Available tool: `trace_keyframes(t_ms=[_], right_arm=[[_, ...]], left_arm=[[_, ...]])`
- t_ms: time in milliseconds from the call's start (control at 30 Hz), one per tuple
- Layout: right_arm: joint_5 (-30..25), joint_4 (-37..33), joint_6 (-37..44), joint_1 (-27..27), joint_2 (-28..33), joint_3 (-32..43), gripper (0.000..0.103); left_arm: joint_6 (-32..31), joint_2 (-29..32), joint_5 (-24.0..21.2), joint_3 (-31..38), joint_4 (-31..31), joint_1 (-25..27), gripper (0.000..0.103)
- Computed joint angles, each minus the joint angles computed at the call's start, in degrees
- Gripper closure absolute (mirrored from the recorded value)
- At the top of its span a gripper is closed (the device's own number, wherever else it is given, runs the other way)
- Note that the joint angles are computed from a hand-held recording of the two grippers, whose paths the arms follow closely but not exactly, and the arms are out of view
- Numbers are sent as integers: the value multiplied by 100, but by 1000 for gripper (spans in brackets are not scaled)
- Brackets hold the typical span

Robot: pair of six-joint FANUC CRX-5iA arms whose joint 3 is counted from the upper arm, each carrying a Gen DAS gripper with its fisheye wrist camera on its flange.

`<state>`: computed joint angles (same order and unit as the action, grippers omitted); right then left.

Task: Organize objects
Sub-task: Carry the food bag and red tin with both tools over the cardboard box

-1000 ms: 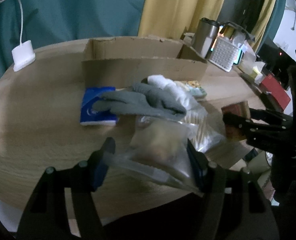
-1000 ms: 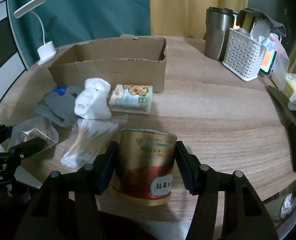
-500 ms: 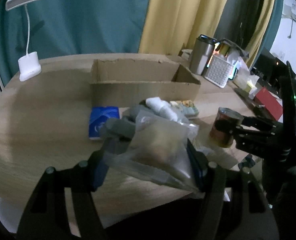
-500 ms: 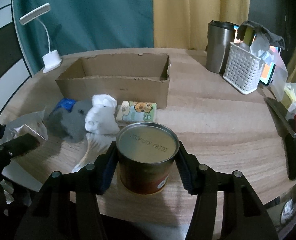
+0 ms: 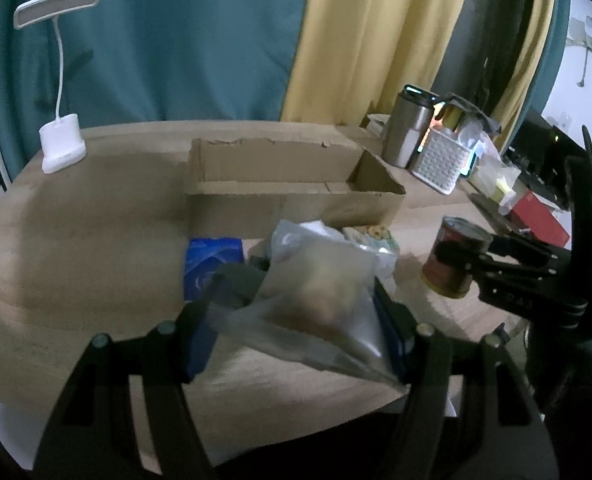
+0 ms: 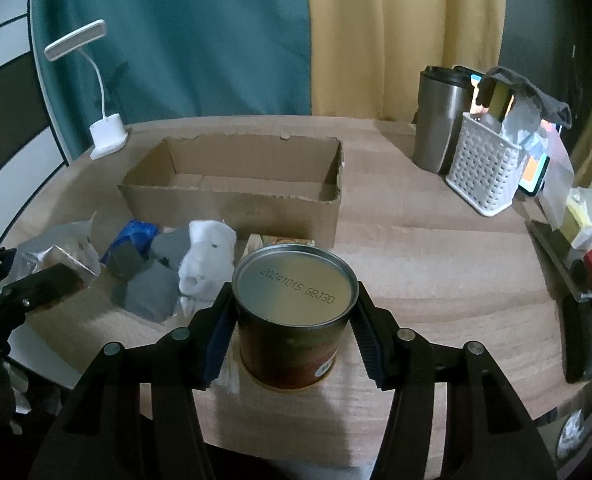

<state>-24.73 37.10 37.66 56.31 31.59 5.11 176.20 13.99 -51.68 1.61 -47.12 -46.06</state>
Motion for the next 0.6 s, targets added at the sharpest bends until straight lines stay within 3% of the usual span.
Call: trace_keyframes(t_ms=[600], right_arm=[[-134,-339,494,-112,198,548,45]], left_arm=[[-351,55,209,172,103,330,34]])
